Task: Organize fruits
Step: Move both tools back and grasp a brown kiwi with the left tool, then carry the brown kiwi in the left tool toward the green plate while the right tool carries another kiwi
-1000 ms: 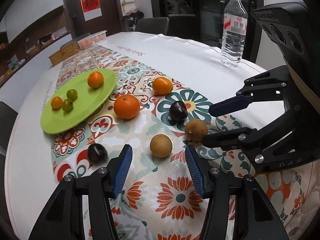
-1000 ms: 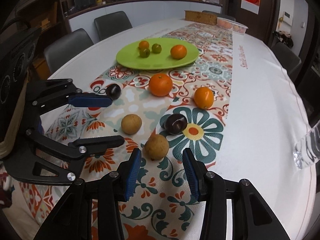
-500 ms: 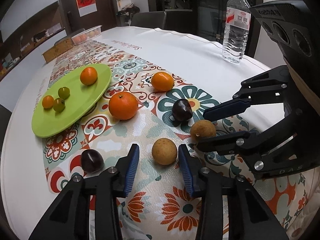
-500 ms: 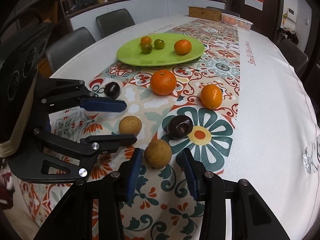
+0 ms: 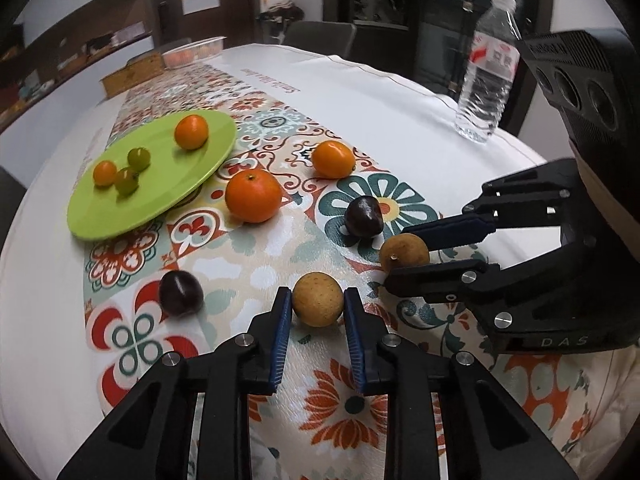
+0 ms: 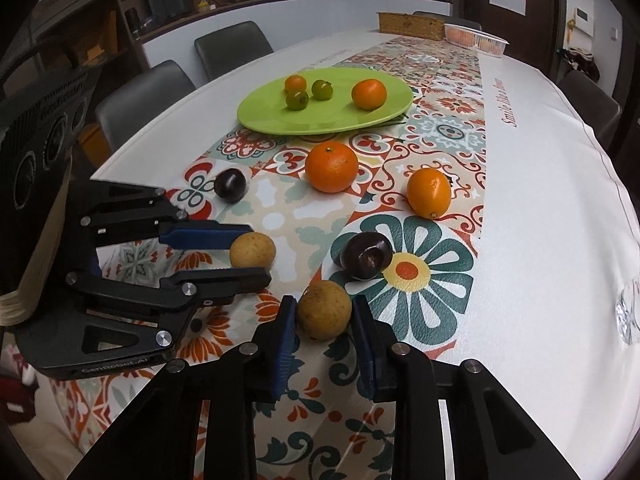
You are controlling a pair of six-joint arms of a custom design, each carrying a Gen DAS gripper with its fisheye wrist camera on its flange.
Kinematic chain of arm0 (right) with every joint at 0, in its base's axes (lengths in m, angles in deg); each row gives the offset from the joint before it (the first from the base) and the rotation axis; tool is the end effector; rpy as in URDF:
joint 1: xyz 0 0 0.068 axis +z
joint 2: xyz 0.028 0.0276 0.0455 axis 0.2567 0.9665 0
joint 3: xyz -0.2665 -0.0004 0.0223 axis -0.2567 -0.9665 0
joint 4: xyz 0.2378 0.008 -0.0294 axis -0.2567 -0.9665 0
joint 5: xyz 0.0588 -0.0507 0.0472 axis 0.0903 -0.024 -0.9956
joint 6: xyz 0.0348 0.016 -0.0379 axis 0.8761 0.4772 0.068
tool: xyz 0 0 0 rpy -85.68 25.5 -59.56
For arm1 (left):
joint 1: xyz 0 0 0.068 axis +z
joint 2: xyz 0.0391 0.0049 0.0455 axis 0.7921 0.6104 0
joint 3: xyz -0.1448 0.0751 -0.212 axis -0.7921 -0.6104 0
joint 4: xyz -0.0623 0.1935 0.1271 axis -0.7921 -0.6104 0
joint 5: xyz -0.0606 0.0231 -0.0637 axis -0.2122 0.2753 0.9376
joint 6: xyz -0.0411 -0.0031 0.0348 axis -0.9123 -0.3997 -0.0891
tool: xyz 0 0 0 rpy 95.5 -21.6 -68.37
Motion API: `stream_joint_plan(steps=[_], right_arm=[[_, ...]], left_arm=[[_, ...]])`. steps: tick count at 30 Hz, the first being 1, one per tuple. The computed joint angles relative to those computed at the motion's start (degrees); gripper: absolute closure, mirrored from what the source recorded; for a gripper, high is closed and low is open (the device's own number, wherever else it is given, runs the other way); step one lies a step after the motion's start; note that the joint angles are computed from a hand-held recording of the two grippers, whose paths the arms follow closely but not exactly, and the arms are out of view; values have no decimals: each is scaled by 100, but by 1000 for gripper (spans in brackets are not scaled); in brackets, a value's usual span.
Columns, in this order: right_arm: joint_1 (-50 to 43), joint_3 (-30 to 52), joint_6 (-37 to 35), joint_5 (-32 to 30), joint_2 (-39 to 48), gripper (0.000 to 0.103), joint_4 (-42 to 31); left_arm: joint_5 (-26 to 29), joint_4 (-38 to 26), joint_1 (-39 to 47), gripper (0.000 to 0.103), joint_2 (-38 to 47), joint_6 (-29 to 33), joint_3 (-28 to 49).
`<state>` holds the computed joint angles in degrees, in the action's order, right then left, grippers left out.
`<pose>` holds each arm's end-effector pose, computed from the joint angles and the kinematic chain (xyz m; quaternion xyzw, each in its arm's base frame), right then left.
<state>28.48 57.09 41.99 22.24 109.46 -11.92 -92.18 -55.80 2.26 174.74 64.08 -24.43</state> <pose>0.2865 0.0824 0.0587 -0.3111 0.8960 0.1643 0.2710 0.2319 -0.2614 0.0672 0.1696 0.9280 -0.0684 0.3248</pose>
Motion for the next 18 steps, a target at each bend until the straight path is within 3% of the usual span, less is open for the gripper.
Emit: stream_joint_plan(steps=[18], right_arm=[[-31, -610, 228, -240, -1134, 74, 152]], left_arm=[[-1013, -374, -531, 77, -1048, -747, -440]])
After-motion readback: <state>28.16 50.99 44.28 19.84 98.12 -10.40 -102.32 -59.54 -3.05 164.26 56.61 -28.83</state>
